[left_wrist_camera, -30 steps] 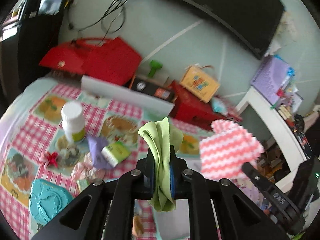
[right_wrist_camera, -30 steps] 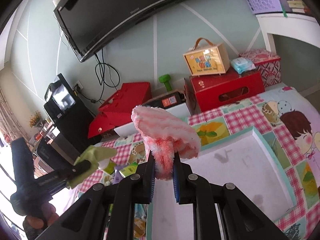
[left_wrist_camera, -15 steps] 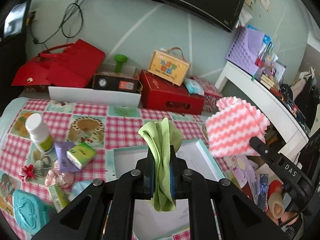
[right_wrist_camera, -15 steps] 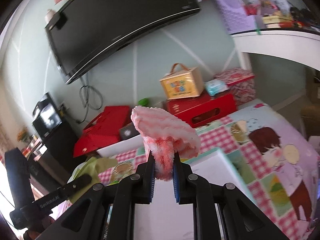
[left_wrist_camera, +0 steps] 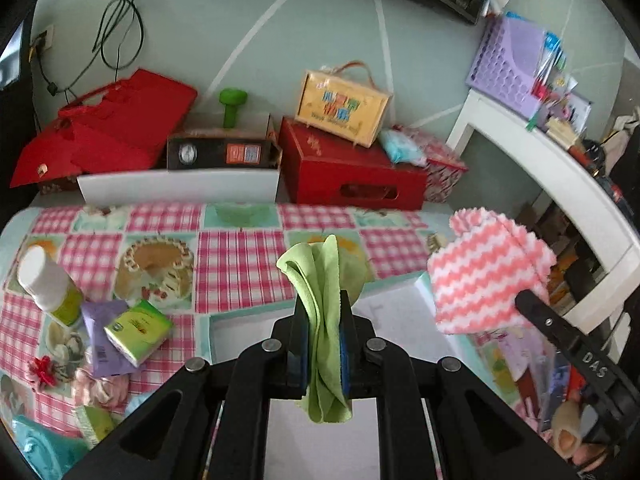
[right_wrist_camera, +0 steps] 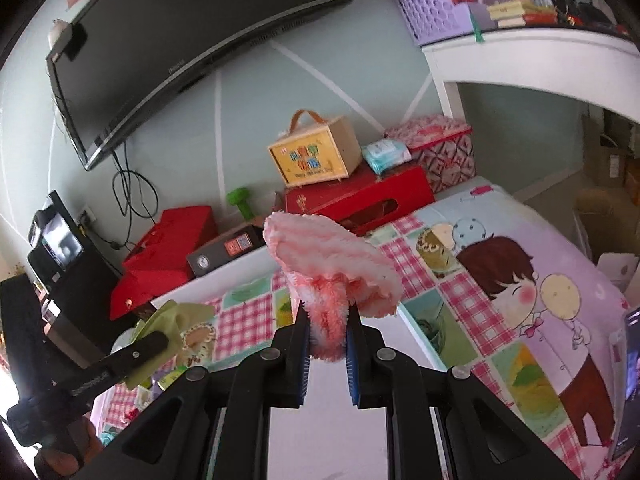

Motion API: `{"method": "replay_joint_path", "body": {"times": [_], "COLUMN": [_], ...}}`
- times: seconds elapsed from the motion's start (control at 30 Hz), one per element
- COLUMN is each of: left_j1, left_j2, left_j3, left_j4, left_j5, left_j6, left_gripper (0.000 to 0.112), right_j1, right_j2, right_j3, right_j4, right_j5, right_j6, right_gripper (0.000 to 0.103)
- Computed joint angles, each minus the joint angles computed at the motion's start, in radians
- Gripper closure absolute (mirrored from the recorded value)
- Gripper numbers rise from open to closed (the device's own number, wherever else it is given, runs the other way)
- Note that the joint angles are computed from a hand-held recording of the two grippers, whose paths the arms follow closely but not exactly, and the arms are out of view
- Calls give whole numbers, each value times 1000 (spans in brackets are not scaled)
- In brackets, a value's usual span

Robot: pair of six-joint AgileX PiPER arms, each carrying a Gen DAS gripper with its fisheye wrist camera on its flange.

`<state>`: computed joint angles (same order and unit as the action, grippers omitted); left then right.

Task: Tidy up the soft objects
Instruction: 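Carry both cloths over the tray and release them inside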

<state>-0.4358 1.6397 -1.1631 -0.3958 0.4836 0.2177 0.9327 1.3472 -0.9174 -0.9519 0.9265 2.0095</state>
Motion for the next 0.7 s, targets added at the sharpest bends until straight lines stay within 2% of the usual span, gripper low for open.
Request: {"method": "replay_joint_path", "body": {"times": [0.2, 0.43, 0.5, 0.7], "left_j1": [-18, -19, -24, -49], "left_j2": [97, 156, 171, 230], "left_j3": [12, 16, 16, -12], "left_j4": [2, 23, 31, 118], "left_j5": [-26, -27, -18, 53], "left_j6": [-3, -25, -34, -127], "left_gripper": [101, 101, 101, 101], "right_j1": [-116, -174, -198, -236], "right_j2": [86, 164, 193, 247], "right_j3": [10, -3, -13, -31], "right_j4": [87, 213, 296, 460], "right_j5": [-188, -247, -256, -286], "right_j6": [-85, -191, -264, -418], "right_gripper": [87, 86, 84, 84]}}
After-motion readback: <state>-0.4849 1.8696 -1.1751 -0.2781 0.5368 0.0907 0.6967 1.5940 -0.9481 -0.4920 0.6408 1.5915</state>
